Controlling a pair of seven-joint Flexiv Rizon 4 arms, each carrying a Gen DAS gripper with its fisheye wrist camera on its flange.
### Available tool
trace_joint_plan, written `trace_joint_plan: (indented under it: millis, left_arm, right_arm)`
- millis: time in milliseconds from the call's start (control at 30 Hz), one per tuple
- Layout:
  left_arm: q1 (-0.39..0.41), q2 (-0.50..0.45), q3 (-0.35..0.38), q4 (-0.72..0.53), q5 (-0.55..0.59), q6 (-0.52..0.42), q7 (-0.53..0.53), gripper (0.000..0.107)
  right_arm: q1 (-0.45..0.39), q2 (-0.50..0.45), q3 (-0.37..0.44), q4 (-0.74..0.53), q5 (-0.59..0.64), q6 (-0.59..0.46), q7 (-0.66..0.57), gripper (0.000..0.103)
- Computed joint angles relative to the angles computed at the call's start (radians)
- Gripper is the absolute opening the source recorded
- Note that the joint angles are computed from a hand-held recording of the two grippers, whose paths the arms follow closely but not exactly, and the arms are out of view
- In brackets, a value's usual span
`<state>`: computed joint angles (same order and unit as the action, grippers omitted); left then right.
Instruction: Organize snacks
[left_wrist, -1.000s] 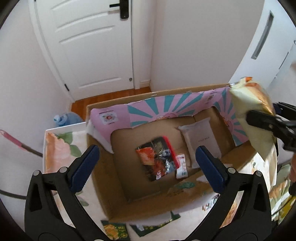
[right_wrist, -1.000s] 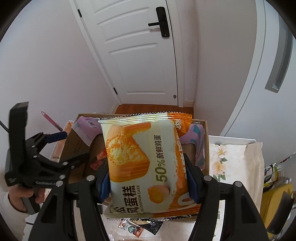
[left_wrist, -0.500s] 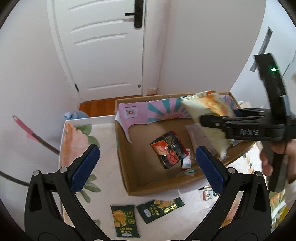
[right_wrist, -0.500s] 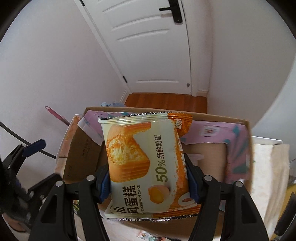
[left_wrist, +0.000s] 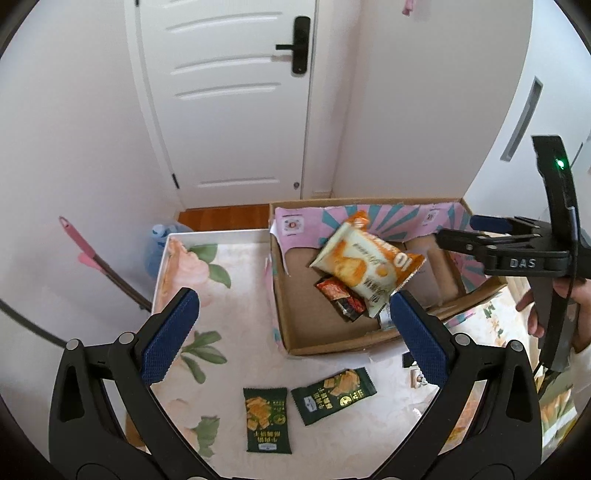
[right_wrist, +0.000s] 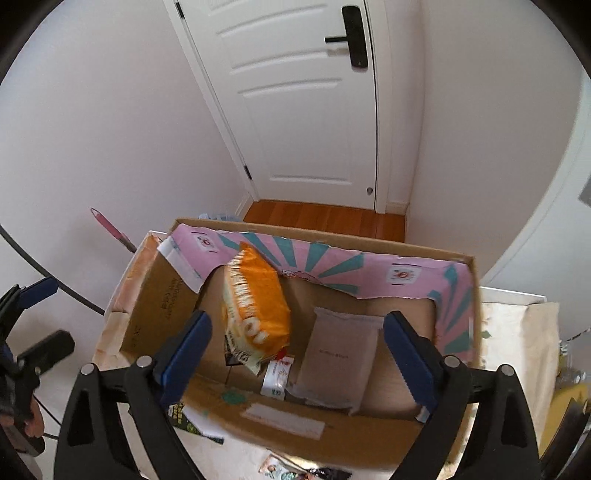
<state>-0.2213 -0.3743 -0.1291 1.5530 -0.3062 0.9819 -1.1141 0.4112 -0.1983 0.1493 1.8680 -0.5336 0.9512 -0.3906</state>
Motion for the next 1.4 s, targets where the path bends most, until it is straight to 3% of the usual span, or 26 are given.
trace_joint_plan:
  millis: [467, 633, 867, 1200, 1400]
  left_arm:
    - [-0.002, 0.121, -0.016, 0.161, -0.078, 0.127, 0.068, 0.103]
    - [0.001, 0.162, -0.023, 0.205, -0.150, 0.116, 0.092, 0.103]
    - [-0.017, 0.208, 0.002, 0.247, -0.127, 0.088, 0.051, 0.103]
    - [-0.032, 0.272, 0.024, 0.331, -0.073, 0.052, 0.024, 0.103]
    - [-0.031, 0.261, 0.008, 0.358, -0.140, 0.042, 0.167, 0.103]
  right_arm:
    - [-0.015, 0.190, 0.059, 0.116, -0.113, -0.063, 0.091, 0.093]
    - [-0.036, 0.271, 0.092, 0.164, -0.124, -0.101, 0.105, 0.093]
    - [-0.041, 0.356, 0.142, 0.214, -0.095, -0.166, 0.117, 0.093]
    - [-0.012, 0.395, 0.204, 0.243, -0.140, -0.265, 0.169, 0.093]
    - [0.026, 0.371, 0.214, 0.235, -0.132, -0.296, 0.190, 0.093]
